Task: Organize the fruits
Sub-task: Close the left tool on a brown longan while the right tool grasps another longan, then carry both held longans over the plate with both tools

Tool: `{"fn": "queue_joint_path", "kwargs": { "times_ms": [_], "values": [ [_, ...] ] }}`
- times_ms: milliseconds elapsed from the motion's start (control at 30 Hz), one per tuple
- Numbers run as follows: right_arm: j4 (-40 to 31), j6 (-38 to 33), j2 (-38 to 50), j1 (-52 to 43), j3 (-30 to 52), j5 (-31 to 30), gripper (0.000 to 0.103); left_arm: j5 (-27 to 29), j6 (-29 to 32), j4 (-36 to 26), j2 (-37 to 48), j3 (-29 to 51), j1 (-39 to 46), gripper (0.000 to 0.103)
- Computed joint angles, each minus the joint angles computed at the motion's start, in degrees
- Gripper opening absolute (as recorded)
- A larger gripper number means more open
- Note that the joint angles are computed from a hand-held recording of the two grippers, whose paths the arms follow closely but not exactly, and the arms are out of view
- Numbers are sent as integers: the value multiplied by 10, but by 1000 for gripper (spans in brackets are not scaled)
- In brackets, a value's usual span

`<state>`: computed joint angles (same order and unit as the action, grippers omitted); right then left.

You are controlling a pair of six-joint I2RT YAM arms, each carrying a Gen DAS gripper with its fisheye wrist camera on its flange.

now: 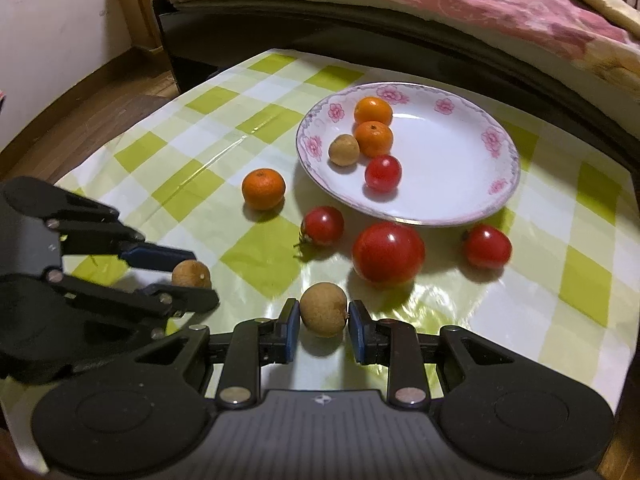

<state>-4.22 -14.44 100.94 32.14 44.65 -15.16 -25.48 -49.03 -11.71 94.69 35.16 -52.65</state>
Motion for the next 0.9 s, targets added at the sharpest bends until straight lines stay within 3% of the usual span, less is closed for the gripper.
{"fn": "queue_joint_path", "kwargs": {
  "times_ms": [367,767,900],
  "values": [
    [18,3,-6,-26,-30,13,30,-17,0,11,8,-4,-9,41],
    [71,-3,-3,-20,-52,23,30,-62,-14,25,10,-27,-23,70],
    [70,-12,4,-15,-44,26,32,-58,-26,21,8,-26,-19,70]
  ]
}}
